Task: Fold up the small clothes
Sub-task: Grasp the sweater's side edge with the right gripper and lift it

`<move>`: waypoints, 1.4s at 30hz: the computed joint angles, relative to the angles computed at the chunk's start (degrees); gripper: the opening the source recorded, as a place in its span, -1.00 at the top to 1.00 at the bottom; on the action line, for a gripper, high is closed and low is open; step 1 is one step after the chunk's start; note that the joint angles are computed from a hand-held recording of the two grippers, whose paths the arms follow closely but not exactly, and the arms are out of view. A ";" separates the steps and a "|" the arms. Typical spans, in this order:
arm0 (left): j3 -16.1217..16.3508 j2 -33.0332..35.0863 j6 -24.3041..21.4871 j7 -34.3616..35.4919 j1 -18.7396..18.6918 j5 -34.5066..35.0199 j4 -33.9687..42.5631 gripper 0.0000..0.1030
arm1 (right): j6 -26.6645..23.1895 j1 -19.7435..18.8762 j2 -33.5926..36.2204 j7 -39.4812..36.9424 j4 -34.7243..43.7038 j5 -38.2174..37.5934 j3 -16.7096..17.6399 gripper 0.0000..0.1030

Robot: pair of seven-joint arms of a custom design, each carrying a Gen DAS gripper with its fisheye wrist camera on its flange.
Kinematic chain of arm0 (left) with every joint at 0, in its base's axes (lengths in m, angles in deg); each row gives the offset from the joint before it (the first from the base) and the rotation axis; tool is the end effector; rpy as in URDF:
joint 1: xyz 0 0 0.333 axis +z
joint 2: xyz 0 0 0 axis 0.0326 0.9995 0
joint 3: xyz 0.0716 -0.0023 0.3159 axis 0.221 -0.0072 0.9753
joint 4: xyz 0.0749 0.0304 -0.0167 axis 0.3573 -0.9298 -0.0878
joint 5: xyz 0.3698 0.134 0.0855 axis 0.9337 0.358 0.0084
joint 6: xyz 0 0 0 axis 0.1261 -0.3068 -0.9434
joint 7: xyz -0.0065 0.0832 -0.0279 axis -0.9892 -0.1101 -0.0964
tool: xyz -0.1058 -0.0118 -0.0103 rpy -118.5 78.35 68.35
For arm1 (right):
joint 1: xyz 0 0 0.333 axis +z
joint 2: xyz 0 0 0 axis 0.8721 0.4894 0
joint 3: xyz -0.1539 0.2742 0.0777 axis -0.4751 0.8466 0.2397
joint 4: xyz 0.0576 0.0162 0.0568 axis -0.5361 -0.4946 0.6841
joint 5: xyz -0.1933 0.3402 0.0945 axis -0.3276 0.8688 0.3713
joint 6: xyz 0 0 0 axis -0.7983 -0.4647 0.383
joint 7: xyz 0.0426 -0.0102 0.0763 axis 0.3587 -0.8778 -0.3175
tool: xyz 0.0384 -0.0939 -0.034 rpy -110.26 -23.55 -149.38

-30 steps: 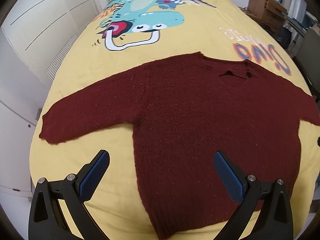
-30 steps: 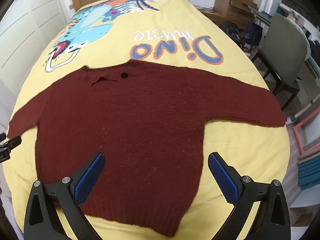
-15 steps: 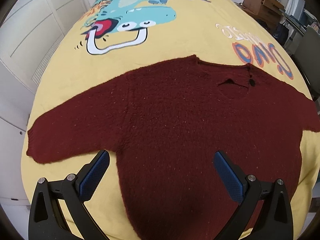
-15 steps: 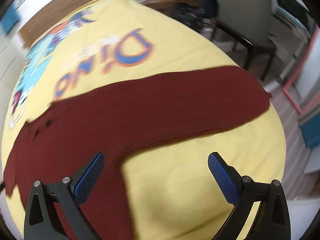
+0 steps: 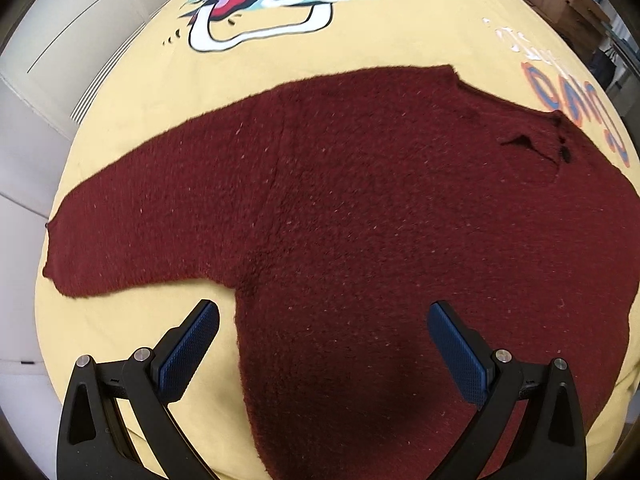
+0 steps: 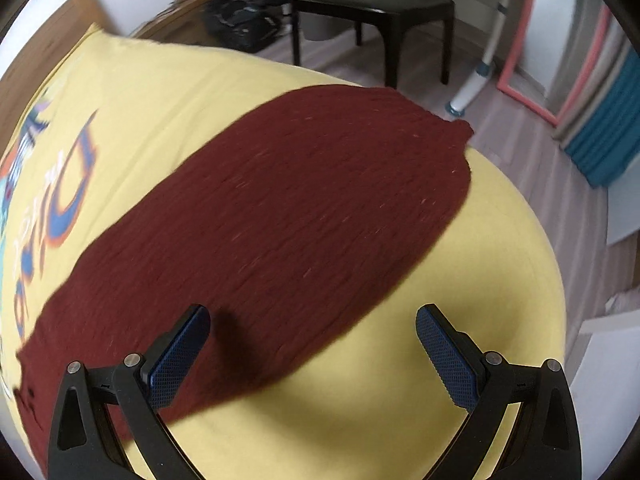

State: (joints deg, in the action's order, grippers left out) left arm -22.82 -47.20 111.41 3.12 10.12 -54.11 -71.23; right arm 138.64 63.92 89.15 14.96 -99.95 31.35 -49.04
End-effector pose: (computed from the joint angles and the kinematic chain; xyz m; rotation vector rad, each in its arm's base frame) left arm 0.3809 0.0660 0.4730 -2.4750 1.4695 -0.1054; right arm 0.6416 -0.0095 0.4010 -1.6197 2.3284 -0.1789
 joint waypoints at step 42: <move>5.58 -4.41 5.86 11.60 3.50 -4.84 -1.95 -0.98 | -2.23 12.36 -8.30 -23.45 10.51 15.04 10.21 0.74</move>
State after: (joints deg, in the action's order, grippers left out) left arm -17.25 -51.61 117.27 14.72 13.62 -58.95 -73.19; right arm 136.42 76.27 80.85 -8.49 -89.44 46.39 -38.84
